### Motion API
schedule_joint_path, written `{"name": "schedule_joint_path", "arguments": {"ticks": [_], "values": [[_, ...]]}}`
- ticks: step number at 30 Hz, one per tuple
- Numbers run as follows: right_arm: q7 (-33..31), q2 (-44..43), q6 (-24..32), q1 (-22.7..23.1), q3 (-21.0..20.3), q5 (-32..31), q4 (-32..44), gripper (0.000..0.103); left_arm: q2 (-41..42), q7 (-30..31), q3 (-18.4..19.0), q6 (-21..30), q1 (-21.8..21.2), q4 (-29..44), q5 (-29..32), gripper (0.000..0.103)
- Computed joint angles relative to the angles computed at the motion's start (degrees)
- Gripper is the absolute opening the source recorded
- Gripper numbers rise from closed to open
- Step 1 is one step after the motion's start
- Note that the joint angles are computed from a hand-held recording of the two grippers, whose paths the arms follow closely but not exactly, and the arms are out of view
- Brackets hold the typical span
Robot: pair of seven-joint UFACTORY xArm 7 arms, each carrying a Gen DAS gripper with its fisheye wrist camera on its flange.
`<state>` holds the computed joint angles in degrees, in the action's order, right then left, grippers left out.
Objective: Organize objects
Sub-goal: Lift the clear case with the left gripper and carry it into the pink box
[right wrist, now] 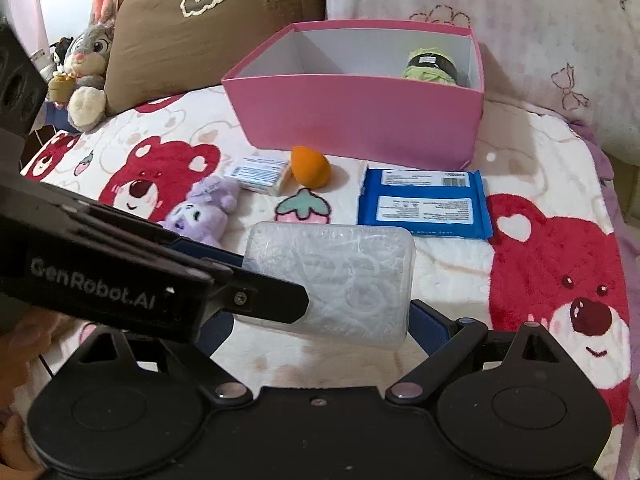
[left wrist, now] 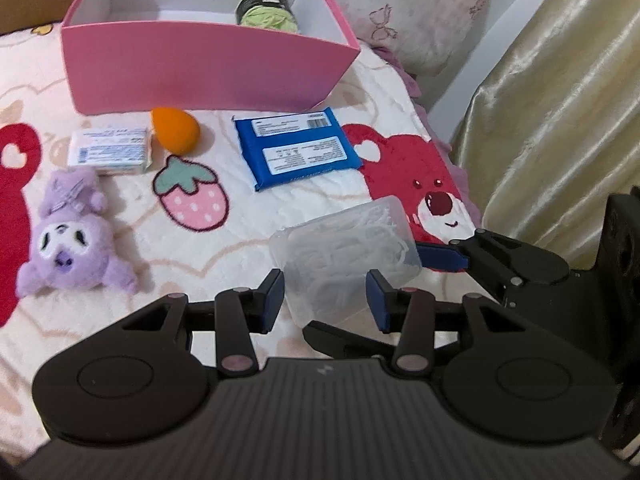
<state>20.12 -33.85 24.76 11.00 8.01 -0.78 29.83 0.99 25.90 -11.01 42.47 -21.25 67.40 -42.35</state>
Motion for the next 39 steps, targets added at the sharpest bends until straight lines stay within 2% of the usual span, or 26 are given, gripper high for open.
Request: {"name": "schedule_joint_path", "arguments": {"ticks": [9, 16, 25, 29, 32, 34, 39], "values": [[2.05, 2.19, 9.14, -0.32, 1.80, -1.67, 9.18, 0.095, -1.10, -2.27, 1.38, 6.37, 1.55, 4.83, 2.49, 0.042], [2.12, 3.83, 10.16, -0.65, 1.41, -2.72, 14.30, 0.095, 1.45, -3.93, 1.91, 11.90, 3.23, 12.83, 3.49, 0.043], [0.38, 9.84, 9.75, -1.80, 0.93, -4.47, 23.33, 0.095, 6.43, -6.59, 1.50, 13.83, 4.82, 24.03, 6.38, 0.043], [-1.06, 14.52, 9.11, -2.10, 0.32, -4.98, 28.37, 0.095, 9.65, -8.36, 1.10, 13.03, 5.29, 29.25, 8.73, 0.043], [-2.15, 18.72, 9.04, -2.15, -0.14, -5.23, 32.68, 0.095, 14.42, -9.15, 0.74, 14.76, 5.70, 36.47, 11.24, 0.043], [-3.36, 21.58, 8.68, -2.01, -0.68, -5.12, 35.50, 0.095, 18.52, -12.19, 0.68, 17.13, 5.92, 42.68, 12.83, 0.043], [-7.05, 28.15, 6.67, -1.70, -2.73, -1.33, 41.53, 0.095, 28.78, -16.45, 0.16, 20.95, 5.51, 57.97, 17.40, 0.043]]}}
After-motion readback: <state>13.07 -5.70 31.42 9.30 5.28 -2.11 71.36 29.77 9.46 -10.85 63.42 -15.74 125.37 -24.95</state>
